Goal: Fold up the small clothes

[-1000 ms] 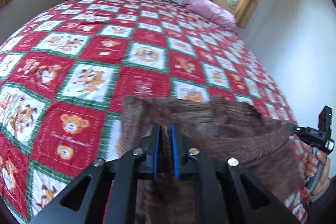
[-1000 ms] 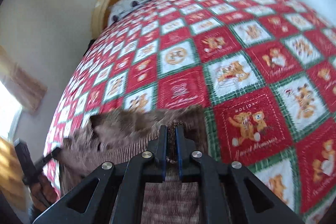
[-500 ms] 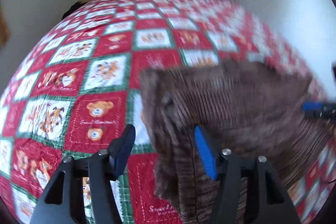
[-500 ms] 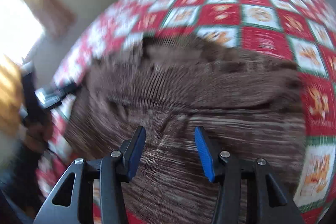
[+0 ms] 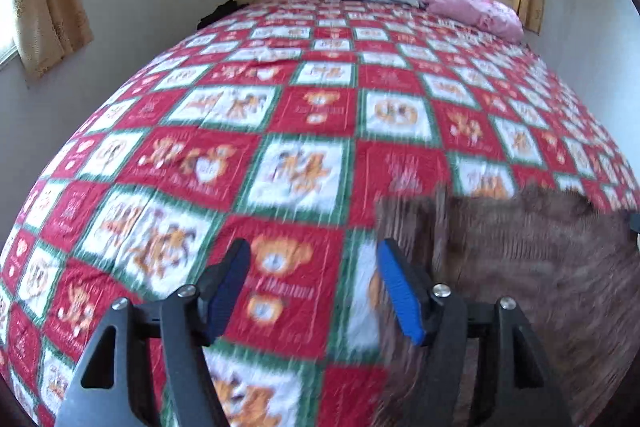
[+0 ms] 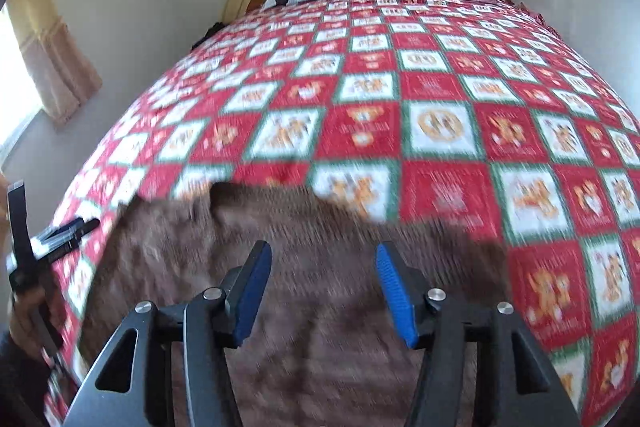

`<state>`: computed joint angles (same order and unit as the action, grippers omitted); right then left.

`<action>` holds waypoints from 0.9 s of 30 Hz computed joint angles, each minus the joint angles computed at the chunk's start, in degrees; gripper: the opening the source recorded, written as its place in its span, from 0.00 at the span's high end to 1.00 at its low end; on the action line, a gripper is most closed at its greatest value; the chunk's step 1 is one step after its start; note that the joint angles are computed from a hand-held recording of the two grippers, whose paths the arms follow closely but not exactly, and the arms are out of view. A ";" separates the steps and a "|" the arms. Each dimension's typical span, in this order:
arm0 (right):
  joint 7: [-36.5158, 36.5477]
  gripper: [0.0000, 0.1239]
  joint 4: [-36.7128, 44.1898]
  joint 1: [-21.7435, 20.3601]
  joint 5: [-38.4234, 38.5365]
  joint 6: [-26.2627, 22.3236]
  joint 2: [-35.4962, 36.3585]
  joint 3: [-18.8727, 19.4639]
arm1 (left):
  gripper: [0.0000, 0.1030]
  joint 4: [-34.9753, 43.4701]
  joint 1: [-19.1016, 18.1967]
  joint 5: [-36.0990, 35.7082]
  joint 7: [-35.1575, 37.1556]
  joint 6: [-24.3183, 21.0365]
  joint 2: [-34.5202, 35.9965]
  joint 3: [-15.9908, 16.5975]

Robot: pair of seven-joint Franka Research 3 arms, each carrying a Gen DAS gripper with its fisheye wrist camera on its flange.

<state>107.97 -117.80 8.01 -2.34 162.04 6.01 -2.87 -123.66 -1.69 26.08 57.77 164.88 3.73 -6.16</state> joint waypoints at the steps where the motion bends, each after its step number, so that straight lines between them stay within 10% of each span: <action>1: -0.16 0.55 -2.86 -0.03 -0.02 0.24 -2.02 -0.02 | 0.33 -1.82 0.35 -2.81 3.00 0.21 -1.23 -0.50; 8: -3.69 0.55 -22.99 -2.91 4.53 3.37 -18.59 2.31 | 0.29 -14.93 -1.90 -11.39 14.59 4.31 -11.19 -0.87; 16: 7.58 0.55 -30.86 -13.30 -10.88 -3.44 -26.80 13.63 | 0.26 -19.43 4.37 12.05 -2.79 4.58 -14.38 -6.50; 22: 7.67 0.55 -35.21 -11.36 -11.35 1.05 -31.86 12.53 | 0.24 -20.59 4.11 12.64 -4.28 4.24 -16.20 -5.08; 27: 8.56 0.55 -33.74 -11.41 -11.63 -4.15 -30.07 13.74 | 0.23 -21.70 2.71 9.44 -2.87 3.49 -16.32 -3.39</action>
<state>116.53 -151.53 -3.40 -13.97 157.88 -24.06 10.87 -145.36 1.02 35.52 54.90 168.36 -12.59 -9.55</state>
